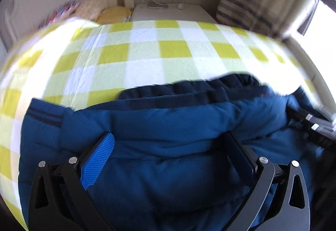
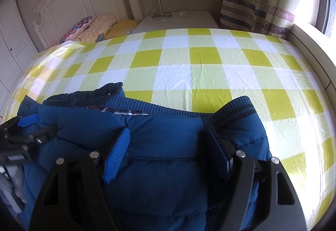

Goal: Fold large clothes

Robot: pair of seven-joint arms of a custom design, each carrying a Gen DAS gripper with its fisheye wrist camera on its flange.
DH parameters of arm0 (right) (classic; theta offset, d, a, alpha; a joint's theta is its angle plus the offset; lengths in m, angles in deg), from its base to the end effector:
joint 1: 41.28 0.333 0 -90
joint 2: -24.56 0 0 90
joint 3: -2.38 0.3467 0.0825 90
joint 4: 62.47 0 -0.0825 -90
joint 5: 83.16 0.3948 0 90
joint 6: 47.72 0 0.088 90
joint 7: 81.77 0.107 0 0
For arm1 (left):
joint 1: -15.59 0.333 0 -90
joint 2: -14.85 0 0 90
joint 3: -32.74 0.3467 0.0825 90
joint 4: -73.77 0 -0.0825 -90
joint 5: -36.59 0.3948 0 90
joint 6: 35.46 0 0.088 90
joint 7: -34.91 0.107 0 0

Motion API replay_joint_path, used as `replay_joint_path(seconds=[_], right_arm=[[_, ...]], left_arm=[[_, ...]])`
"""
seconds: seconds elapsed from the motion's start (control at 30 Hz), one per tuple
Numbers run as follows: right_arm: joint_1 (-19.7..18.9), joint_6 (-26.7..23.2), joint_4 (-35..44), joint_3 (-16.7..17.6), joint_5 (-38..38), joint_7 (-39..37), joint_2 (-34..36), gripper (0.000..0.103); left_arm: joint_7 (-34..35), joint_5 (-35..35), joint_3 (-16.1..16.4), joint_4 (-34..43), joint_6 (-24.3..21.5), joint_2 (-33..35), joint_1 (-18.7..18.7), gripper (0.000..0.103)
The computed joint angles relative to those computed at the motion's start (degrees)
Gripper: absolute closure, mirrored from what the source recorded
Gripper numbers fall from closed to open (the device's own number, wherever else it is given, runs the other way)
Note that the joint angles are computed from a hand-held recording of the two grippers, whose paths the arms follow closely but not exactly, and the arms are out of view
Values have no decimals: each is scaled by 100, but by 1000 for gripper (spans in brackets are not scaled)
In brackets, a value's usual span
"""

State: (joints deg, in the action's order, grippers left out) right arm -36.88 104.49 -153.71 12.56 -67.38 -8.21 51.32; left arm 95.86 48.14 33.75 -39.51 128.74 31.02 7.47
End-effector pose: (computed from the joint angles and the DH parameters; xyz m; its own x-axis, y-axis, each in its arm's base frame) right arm 0.7321 0.1579 0.4567 0.3340 -0.9293 -0.1574 -0.7893 -0.1845 -0.5856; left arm 0.6590 -0.0943 0.4172 0.1612 -0.9784 0.1297 -0.8011 -0.2065 -0.5617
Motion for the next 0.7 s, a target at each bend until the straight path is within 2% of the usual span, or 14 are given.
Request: replay_joint_path(seconds=[0.03, 0.1, 0.17, 0.2, 0.23, 0.27, 0.3, 0.37, 0.4, 0.43, 0.5, 0.53, 0.6, 0.7], right_arm=[[-17, 6, -9, 20, 29, -19, -4, 30], [-46, 4, -7, 47, 83, -51, 1, 30], [-47, -12, 8, 45, 99, -57, 11, 30], [-40, -18, 14, 38, 95, -50, 15, 30], [-38, -17, 13, 37, 99, -47, 15, 29], [-48, -11, 6, 50, 129, -52, 11, 29], [-30, 2, -13, 34, 110, -38, -2, 29], [37, -21, 9, -34, -7, 36, -4, 29], [78, -118, 69, -82, -100, 95, 8, 29], [264, -312, 172, -282, -416, 371, -4, 29], [666, -271, 102, -646, -1225, 1007, -163, 29], [665, -108, -18, -586, -1253, 926, -268, 29], [399, 236, -305, -15, -821, 163, -517, 28], [278, 225, -457, 564, -263, -1032, -623, 24]], left_arm=[[-84, -81, 33, -141, 134, -114, 59, 4], [-643, 241, 417, -438, 293, -403, 8, 4], [-888, 732, 585, -483, 38, -451, 68, 4], [-907, 956, 600, -455, -179, -388, 120, 4], [-622, 779, 415, -470, -241, -279, 330, 4], [-401, 445, 255, -550, -34, -250, 505, 4], [-502, 513, 295, -602, 57, -275, 487, 4], [-1085, 1268, 606, -491, -116, -241, 158, 4], [-1359, 1603, 697, -455, -180, -232, 56, 4], [-1542, 1817, 715, -459, -192, -247, 37, 4], [-1618, 1893, 601, -481, -160, -265, 163, 4], [-1601, 1851, 533, -492, -135, -273, 236, 4], [-1582, 1800, 460, -512, -72, -267, 330, 4], [-1660, 1903, 457, -544, -64, -295, 340, 4]])
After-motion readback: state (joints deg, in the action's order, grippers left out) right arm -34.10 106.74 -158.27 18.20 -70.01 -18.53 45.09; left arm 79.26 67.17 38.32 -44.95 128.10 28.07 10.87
